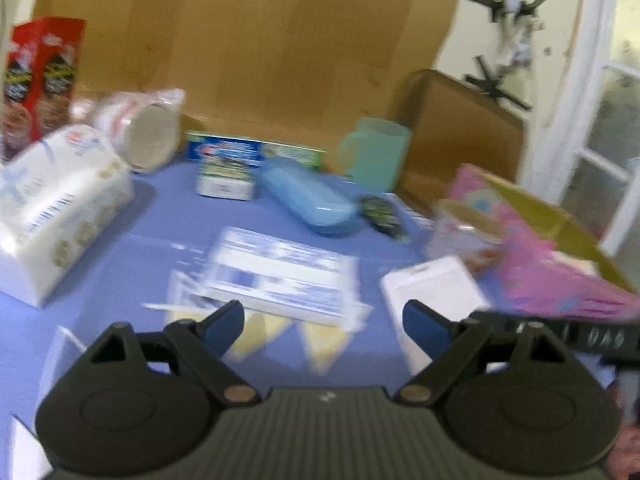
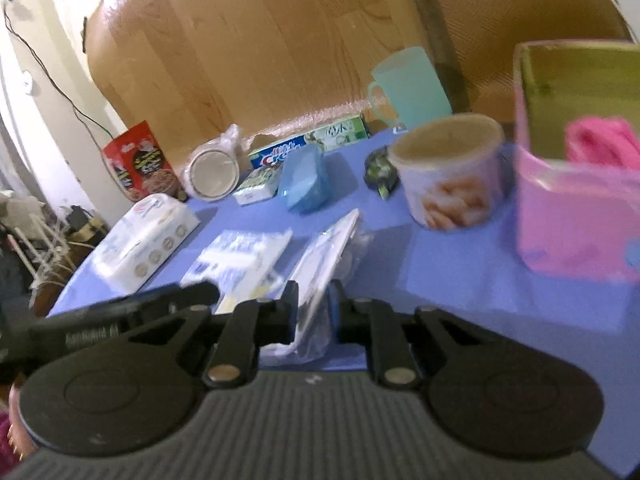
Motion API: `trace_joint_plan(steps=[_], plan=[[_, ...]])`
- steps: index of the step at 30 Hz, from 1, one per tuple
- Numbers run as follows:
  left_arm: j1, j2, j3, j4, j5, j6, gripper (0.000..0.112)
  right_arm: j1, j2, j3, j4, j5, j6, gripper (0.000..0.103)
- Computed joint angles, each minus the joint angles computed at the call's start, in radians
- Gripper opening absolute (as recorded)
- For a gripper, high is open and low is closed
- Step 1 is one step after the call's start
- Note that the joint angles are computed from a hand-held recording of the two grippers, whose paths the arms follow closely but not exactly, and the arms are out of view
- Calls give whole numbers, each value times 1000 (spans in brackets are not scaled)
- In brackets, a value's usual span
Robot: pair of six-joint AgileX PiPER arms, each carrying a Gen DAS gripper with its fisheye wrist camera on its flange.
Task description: Organize soft objects
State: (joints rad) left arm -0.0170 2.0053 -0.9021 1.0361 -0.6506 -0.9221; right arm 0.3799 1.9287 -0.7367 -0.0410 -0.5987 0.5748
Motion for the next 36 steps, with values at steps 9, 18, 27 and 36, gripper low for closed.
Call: trace_joint_plan(steps=[9, 18, 27, 36], plan=[[-115, 43, -144, 460, -73, -561, 76, -122, -44, 243, -198, -300, 322, 10], [-180, 41, -190, 515, -91, -685, 53, -166, 3, 288, -213, -400, 298, 10], [-331, -94, -247, 448, -14, -590, 76, -189, -155, 403, -104, -493, 91, 3], [-219, -12, -226, 637, -24, -847, 91, -364, -48, 442, -362, -504, 43, 56]])
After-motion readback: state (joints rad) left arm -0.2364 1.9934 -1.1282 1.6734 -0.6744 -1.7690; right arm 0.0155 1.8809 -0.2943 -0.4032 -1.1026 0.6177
